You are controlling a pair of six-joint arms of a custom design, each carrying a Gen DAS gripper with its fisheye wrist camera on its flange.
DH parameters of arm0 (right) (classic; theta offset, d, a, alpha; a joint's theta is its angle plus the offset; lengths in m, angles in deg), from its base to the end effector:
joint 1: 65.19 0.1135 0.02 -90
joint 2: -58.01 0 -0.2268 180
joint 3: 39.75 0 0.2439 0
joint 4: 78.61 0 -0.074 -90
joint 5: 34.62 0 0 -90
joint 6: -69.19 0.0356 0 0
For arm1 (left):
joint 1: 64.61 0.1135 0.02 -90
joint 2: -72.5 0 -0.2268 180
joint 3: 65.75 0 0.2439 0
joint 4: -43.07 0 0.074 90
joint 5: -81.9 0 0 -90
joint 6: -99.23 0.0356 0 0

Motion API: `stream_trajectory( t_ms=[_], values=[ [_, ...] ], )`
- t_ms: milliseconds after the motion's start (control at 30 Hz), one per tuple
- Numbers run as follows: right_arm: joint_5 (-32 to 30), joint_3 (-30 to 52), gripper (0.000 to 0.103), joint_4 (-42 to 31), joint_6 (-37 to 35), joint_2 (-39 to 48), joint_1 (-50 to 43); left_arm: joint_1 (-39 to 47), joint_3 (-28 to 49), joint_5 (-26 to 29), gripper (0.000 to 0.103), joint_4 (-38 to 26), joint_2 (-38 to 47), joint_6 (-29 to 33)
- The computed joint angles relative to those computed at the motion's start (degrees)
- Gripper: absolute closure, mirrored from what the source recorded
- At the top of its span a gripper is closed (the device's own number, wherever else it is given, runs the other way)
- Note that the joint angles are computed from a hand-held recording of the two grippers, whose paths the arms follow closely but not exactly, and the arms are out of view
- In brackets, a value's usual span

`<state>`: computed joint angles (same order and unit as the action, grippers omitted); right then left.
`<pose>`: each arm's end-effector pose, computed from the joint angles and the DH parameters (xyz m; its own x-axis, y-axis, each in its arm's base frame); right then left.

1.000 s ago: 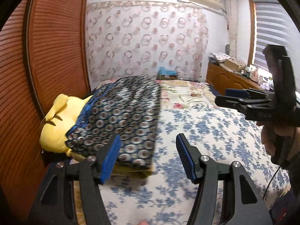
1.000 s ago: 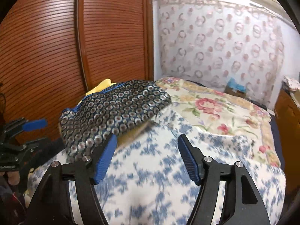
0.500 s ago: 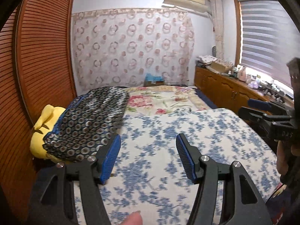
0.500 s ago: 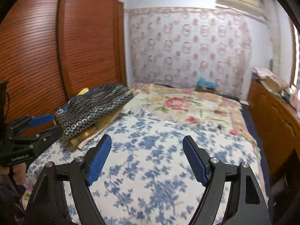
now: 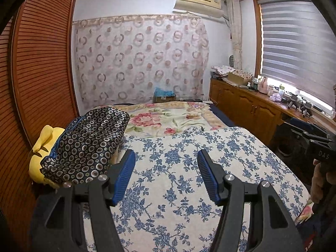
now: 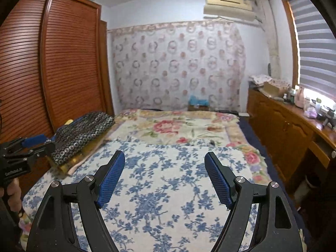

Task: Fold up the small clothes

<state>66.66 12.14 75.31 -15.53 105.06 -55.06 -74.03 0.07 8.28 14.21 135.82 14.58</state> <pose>0.2080 0.0301 0.2606 -0.3545 0.0283 -0.9346 0.0398 0.9991 0.0152 0.2536 -0.0523 0.2788 -0.3982 0.1567 -0.9038 0.4454 0.8944 -0.0411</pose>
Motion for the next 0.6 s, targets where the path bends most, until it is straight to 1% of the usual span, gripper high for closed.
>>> stream_trajectory(
  t_ms=[233,600],
  values=[
    [0.5,-1.8,0.023,-0.3,-0.2,-2.6,-0.6,-0.1,-1.2,-0.6,0.042,0.8,-0.9,-0.2],
    [-0.3,-2.2,0.023,-0.6,-0.6,-3.3,-1.6,-0.7,-1.6,-1.6,0.042,0.7,-1.7,-0.9]
  ],
)
